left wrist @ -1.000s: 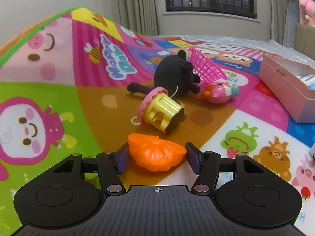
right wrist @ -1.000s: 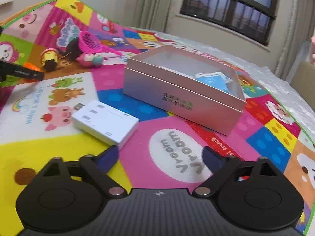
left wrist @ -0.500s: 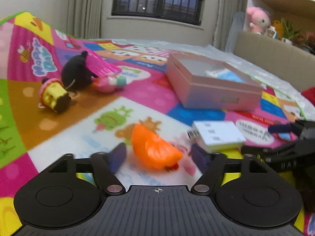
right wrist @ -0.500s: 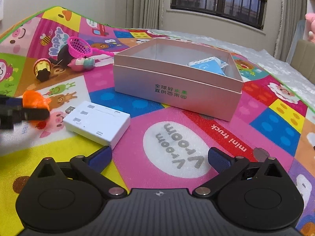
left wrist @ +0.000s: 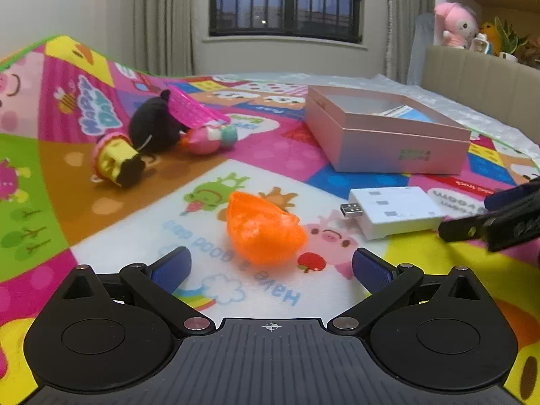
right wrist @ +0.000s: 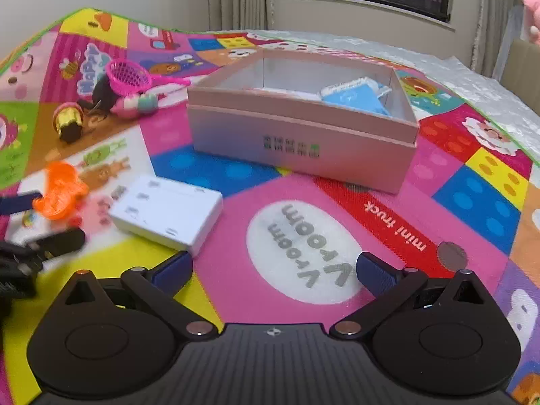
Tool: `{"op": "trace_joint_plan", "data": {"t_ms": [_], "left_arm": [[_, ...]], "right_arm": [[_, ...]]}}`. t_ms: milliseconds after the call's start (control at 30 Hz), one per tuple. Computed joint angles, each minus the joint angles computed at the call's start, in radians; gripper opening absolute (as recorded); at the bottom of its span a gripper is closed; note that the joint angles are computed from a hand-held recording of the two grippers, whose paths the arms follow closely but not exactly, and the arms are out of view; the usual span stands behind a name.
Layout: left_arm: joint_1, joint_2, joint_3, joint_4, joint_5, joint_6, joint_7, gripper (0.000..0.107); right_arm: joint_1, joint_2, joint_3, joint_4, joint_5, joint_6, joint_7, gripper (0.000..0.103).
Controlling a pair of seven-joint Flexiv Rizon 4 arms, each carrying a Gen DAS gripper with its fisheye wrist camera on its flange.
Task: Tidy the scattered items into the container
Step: 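Open the left tool over the orange toy while the right tool approaches the white USB hub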
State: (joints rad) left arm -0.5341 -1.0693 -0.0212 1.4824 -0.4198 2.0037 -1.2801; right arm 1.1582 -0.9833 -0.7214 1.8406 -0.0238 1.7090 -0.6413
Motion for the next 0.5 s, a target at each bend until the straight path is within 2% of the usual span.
{"op": "trace_joint_plan", "data": {"t_ms": [67,133,267,333,500], "left_arm": [[-0.017,0.001,0.021,-0.005,-0.034,-0.026,-0.004,0.103],[-0.041,-0.001,0.053,-0.014,-0.059,-0.05,-0.002,0.103],[-0.091,-0.01,0.116,-0.023,-0.095,-0.061,0.002,0.103],[-0.088,-0.01,0.112,-0.021,-0.094,-0.058,0.001,0.103],[-0.084,-0.008,0.105,-0.017,-0.09,-0.052,0.0,0.103]], "right_arm": [[-0.011,0.003,0.022,0.005,0.033,0.099,-0.008,0.103],[0.0,0.0,0.019,-0.013,0.062,0.11,-0.028,0.103],[-0.049,0.016,0.08,-0.081,0.057,0.073,-0.072,0.103],[-0.09,0.025,0.127,-0.124,0.039,0.044,-0.073,0.103],[-0.116,0.007,0.14,-0.2,-0.046,-0.084,-0.023,0.103]]}}
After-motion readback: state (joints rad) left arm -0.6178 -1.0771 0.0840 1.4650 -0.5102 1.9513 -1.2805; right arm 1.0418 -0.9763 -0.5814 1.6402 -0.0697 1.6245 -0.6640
